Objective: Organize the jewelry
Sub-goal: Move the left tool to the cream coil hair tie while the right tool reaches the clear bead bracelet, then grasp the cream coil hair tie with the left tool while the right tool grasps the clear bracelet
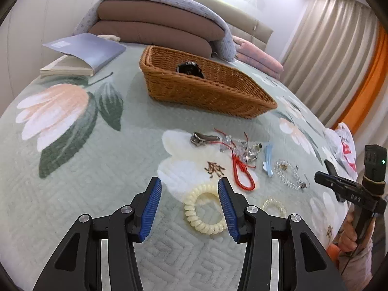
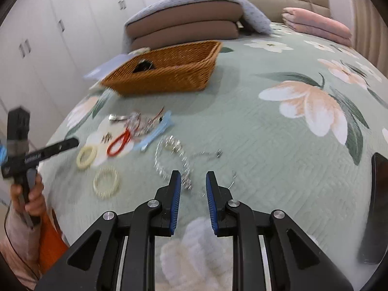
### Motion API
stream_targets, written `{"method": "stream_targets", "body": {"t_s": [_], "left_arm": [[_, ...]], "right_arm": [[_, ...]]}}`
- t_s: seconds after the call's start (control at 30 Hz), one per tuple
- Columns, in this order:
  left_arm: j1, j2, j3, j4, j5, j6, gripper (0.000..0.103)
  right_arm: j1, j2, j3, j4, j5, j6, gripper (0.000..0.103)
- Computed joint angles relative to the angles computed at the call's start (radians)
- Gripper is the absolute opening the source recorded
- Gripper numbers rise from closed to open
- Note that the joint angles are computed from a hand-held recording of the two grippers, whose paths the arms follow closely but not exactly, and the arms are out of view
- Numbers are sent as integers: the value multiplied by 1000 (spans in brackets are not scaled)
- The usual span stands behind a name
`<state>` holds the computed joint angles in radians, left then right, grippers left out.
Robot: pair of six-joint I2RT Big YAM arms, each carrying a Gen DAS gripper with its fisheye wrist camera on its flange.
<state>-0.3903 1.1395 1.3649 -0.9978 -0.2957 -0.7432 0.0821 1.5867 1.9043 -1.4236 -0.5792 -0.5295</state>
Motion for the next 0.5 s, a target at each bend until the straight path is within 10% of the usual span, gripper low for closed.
{"method": "stream_targets", "body": {"t_s": [0.5], "left_arm": [[-15,36,9,-16,7,43,50]], "right_arm": [[51,25,6,-19,134,-224,24]]}}
